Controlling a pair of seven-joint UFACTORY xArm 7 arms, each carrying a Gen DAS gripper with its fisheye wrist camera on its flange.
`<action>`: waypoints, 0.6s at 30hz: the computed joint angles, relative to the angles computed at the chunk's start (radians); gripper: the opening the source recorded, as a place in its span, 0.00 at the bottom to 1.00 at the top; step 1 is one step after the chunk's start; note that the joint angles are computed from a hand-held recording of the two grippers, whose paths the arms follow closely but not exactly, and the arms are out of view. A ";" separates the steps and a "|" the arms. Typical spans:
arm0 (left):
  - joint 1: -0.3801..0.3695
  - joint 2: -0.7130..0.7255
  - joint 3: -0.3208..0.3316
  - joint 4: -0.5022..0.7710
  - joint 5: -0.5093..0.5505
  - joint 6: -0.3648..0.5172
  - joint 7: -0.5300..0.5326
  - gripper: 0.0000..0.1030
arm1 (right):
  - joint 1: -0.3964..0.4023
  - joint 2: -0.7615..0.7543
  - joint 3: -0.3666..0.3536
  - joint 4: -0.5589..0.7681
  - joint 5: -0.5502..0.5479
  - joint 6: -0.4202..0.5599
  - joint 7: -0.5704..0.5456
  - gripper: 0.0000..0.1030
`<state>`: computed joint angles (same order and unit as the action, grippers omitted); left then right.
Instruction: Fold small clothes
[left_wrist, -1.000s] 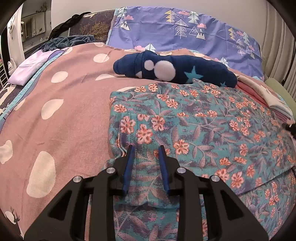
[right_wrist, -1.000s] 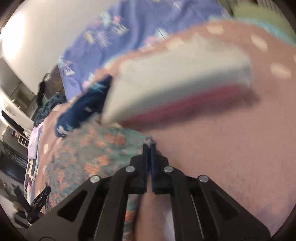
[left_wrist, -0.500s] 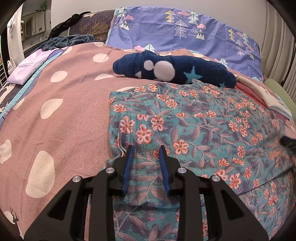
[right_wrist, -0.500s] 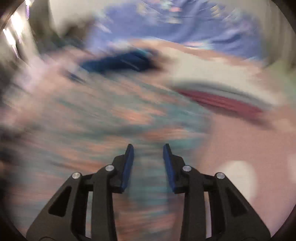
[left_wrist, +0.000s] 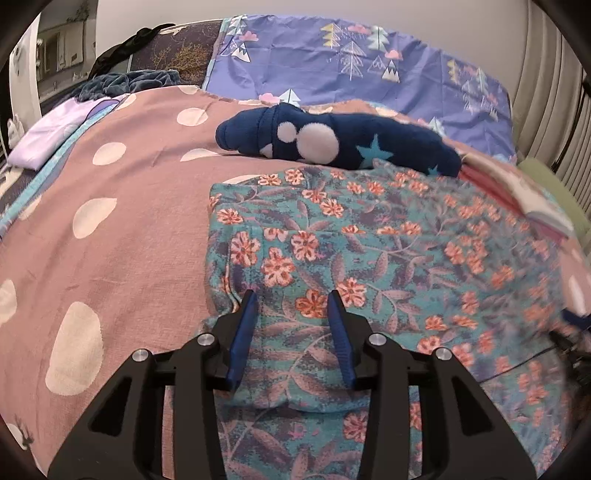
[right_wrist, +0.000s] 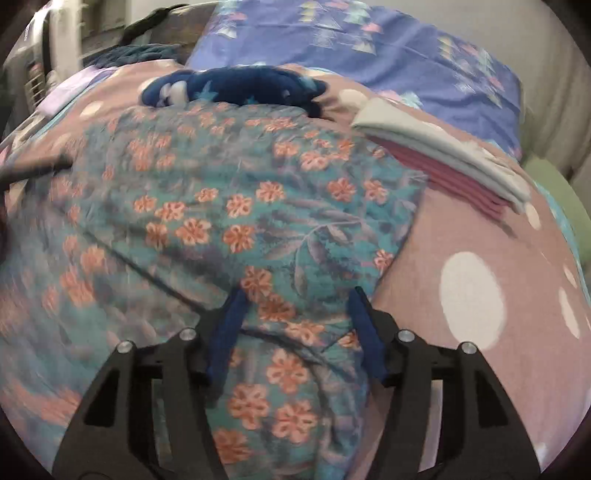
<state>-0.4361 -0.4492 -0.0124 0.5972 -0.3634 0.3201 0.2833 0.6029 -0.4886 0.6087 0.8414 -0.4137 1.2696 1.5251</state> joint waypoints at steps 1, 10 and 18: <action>-0.007 -0.028 0.019 -0.012 -0.017 0.019 0.005 0.40 | 0.016 -0.024 -0.011 -0.008 0.006 0.006 0.040 0.60; 0.148 -0.490 0.105 -0.231 0.119 0.353 0.095 0.70 | 0.066 -0.295 0.134 -0.043 0.195 -0.007 0.271 0.69; 0.234 -0.718 0.198 -0.271 0.124 0.697 0.297 0.70 | 0.062 -0.304 0.264 -0.015 0.329 -0.128 0.357 0.62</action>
<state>-0.2021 -1.1669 0.1858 0.3262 -0.2393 1.0171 0.5800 0.6648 -0.7921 0.8722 0.8262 -0.0852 1.1414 1.8822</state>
